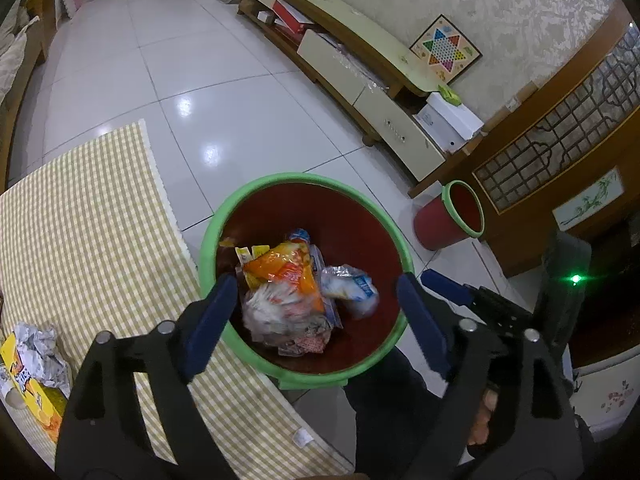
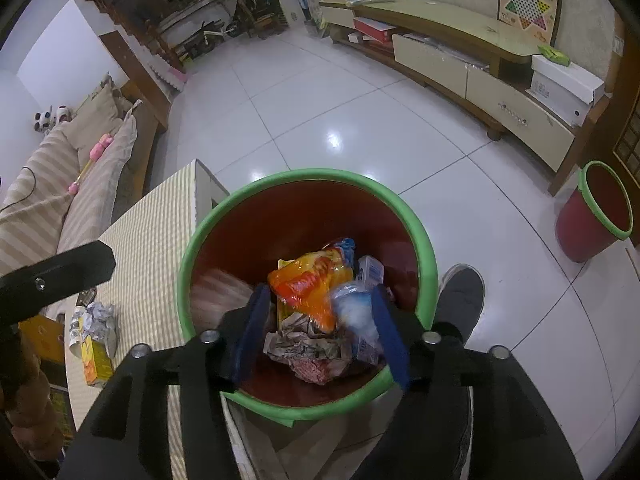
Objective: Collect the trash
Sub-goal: 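Move both open tools back over the remaining trash on the table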
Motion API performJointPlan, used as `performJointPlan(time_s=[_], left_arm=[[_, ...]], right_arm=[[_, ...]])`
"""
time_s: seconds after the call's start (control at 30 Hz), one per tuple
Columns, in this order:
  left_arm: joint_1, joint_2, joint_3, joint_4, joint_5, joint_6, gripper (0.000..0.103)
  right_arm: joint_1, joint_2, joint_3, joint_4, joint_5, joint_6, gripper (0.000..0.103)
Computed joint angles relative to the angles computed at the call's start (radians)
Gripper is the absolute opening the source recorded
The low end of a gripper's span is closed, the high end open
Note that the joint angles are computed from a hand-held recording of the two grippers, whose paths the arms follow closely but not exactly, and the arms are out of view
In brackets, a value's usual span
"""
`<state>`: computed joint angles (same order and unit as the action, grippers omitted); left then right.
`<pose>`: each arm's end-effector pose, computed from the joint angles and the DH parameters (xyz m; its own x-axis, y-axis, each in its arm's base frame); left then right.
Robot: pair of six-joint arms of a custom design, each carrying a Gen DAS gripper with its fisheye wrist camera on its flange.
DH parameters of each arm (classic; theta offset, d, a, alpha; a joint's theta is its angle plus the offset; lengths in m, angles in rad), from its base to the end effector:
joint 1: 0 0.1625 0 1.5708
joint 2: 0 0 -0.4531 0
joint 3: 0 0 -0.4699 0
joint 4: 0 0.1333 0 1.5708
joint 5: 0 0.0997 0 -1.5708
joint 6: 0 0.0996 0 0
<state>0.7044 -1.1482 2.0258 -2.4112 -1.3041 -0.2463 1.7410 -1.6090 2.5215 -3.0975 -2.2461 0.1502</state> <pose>-0.3403 -0.4986 0.1146 -0.7842 0.5613 -0.2645 0.5880 0.8084 -0.0281 0.1372 -0.3787 0.2375 -0.8416 0.3409 0.4189 -0.0126 0.7630 -0.6463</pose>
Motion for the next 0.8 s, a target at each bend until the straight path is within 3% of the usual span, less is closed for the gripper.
performJointPlan(time_s=[0.2,0.33,0.8], left_arm=[[0.003,-0.046,0.021,0.000,0.024,-0.018,0.091],[0.002,-0.097,0.050,0.012,0.067,-0.025,0.096],[0.032,-0.372,0.163,0.115,0.208,-0.110,0.097]], right_arm=[[0.031,0.025,-0.011,-0.004,-0.024,0.004,0.067],[0.063,0.054,-0.020,-0.012,-0.051,0.014,0.081],[0.225,0.236,-0.113,-0.011,-0.114,0.046,0.095]])
